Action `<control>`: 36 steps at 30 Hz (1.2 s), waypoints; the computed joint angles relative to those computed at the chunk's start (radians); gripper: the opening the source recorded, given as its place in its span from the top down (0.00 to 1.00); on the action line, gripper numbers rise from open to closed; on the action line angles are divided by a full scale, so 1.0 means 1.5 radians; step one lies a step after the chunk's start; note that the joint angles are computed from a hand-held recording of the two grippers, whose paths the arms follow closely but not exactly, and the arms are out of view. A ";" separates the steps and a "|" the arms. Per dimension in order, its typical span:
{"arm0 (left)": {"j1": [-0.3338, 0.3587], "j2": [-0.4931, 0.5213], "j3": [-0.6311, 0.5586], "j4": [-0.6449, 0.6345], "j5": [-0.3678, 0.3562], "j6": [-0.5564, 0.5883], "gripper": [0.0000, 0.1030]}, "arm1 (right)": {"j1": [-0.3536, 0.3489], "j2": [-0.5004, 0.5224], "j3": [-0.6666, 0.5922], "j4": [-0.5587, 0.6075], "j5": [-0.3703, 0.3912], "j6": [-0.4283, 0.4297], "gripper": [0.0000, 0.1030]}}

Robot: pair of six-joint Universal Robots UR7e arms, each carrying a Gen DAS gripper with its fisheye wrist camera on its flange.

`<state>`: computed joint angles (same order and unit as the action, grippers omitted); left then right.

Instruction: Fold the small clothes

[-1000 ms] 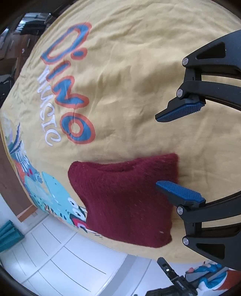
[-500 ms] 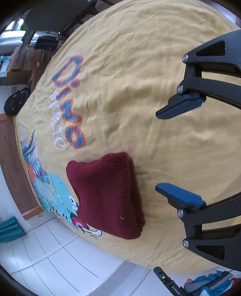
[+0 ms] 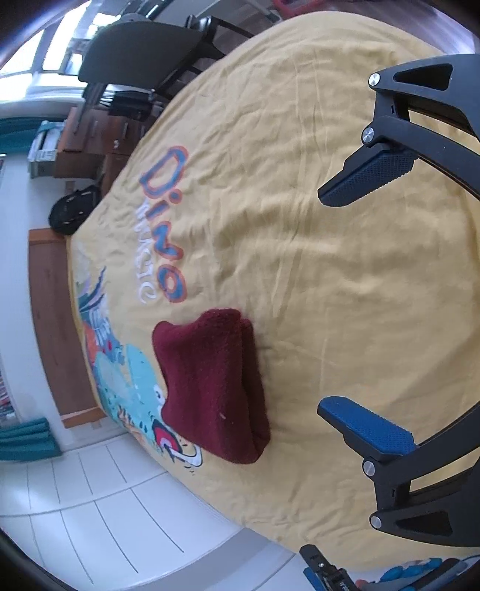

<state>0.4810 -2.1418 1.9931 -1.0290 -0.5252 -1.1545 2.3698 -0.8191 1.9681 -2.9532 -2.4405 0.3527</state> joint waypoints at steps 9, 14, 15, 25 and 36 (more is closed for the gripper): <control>-0.040 -0.022 0.007 0.082 0.006 -0.075 0.01 | 0.024 0.001 0.018 -0.034 -0.032 -0.002 0.00; -0.067 -0.033 0.006 0.116 0.016 -0.107 0.01 | 0.024 0.001 0.033 -0.050 -0.034 0.011 0.00; -0.070 -0.034 0.004 0.123 0.017 -0.115 0.01 | 0.023 0.001 0.037 -0.052 -0.034 0.015 0.00; -0.085 -0.032 0.003 0.172 0.026 -0.166 0.01 | 0.021 -0.004 0.062 -0.059 -0.047 0.027 0.00; -0.072 -0.030 0.011 0.158 0.030 -0.161 0.01 | 0.015 -0.019 0.086 -0.060 -0.062 0.046 0.00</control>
